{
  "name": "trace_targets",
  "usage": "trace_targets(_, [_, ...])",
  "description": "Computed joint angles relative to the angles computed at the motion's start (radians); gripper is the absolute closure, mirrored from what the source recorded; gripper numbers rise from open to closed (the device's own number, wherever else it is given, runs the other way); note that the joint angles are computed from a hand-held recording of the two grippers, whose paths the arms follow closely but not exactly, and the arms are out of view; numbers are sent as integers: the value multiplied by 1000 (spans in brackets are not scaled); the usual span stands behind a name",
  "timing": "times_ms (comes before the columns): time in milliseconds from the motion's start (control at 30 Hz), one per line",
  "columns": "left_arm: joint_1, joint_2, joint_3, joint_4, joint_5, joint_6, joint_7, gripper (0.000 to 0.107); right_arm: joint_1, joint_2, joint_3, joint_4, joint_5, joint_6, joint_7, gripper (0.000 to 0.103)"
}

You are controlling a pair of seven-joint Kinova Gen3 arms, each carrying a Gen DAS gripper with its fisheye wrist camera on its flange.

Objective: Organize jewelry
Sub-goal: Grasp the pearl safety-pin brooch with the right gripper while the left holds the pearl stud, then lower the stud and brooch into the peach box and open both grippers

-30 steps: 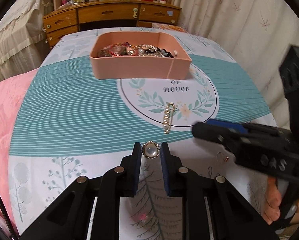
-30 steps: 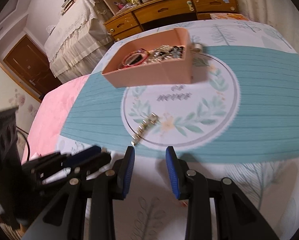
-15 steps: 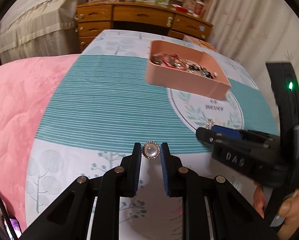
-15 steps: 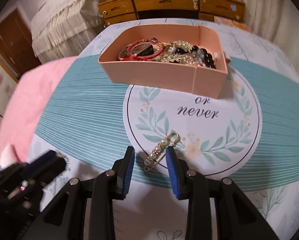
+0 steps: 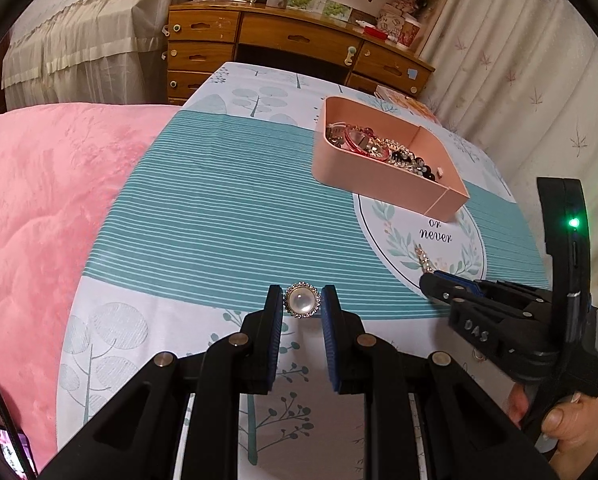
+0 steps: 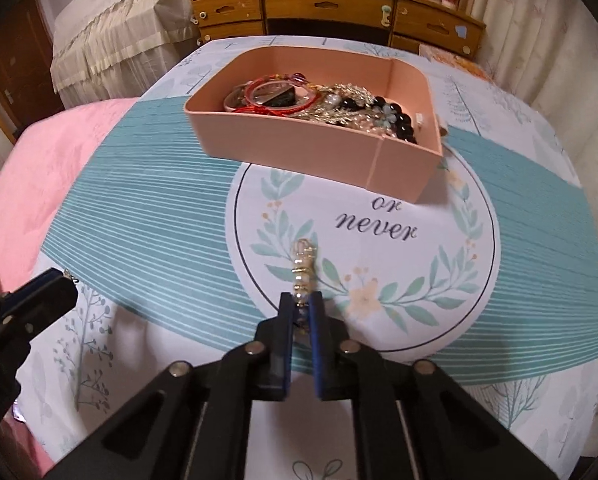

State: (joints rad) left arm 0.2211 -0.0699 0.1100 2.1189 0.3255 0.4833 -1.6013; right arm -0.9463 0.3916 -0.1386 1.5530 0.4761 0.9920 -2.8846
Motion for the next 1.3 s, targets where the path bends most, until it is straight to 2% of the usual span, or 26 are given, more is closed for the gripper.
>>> trace_targets(333, [8,-12,2,2,7,4,-1,90,79,-135,-30,144,-56,-191,-10,96])
trace_targets(500, [14,-11,-17,-19,69,36,-57,90,140,-211,-54,186,-101,-281,30,96])
trace_targets(633, [4,-2,-36,-70,139,101,-137,90,201,-247,-70,170,-171,-309,110,96])
trace_targets(733, [-11,13,-31,-145,143,160,-158,90,236,-272,-74,146,-207,-310,159,96])
trace_targets(900, [-28,57,-14,-294,140,254,-167,90,264,-290,-75,78,-194,-272,192,96])
trace_targets(1033, [-25,113,11,-427,79,308,-111,90,282,-283,-68,34,-175,-248,206,96])
trace_targets(1133, [-2,168,29,-516,-4,312,-38,90,286,-256,-51,2,-131,-233,186,96])
trace_targets(1300, [40,285,38,-621,-108,307,68,90,302,-185,-14,-26,-119,-233,187,96])
